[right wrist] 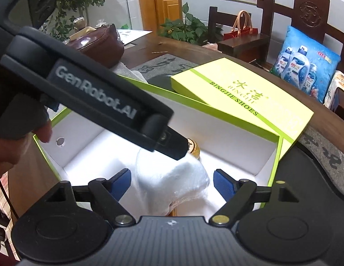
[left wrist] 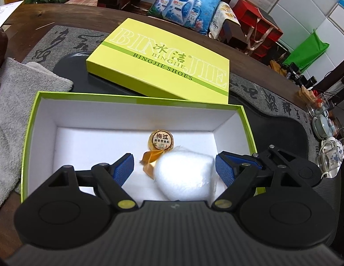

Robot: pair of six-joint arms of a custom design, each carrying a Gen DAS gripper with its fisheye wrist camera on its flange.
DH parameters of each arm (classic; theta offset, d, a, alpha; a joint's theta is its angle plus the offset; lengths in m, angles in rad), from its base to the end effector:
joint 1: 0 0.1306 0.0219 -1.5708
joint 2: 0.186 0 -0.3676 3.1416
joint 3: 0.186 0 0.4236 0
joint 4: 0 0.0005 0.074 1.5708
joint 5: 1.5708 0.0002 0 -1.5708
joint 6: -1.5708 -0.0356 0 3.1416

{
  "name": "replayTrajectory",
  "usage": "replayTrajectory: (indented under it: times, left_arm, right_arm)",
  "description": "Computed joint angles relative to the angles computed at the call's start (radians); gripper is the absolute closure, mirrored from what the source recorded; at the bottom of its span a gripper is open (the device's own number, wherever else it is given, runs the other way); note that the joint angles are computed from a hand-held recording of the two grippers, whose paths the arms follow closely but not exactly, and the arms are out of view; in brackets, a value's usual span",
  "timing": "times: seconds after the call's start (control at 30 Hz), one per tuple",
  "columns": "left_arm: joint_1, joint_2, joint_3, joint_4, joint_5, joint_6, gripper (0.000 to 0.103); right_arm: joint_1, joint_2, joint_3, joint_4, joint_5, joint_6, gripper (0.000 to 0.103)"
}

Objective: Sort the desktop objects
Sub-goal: 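Lower the white foam item into the green box and release it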

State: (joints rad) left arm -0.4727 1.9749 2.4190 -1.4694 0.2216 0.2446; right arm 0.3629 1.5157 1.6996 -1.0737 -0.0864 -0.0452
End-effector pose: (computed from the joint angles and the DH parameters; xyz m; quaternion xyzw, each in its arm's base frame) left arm 0.5885 -0.3103 0.5250 0.1385 0.9475 -0.1937 0.2133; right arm 0.5180 0.1995 0.4873 -0.1632 0.9276 0.1075 0.3185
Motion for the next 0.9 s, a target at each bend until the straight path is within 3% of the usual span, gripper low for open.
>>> replayTrajectory:
  times: [0.17,0.4,0.47,0.9]
  left_arm:
    - [0.001,-0.038,-0.047,0.021,-0.016,0.005,0.023]
    - [0.002,-0.097,-0.115,0.054,-0.038,0.017,0.023]
    - [0.001,-0.111,-0.132,0.059,-0.045,0.02,0.023]
    - [0.006,-0.232,-0.268,0.124,-0.08,0.031,0.023]
  right_arm:
    - [0.0,-0.006,-0.003,0.002,0.0,-0.003,0.012]
    - [0.009,-0.015,-0.003,0.005,0.004,0.0,0.011]
    - [0.012,-0.021,-0.007,0.011,0.007,0.0,0.005]
    - [0.031,-0.074,-0.037,0.056,0.033,-0.008,0.005]
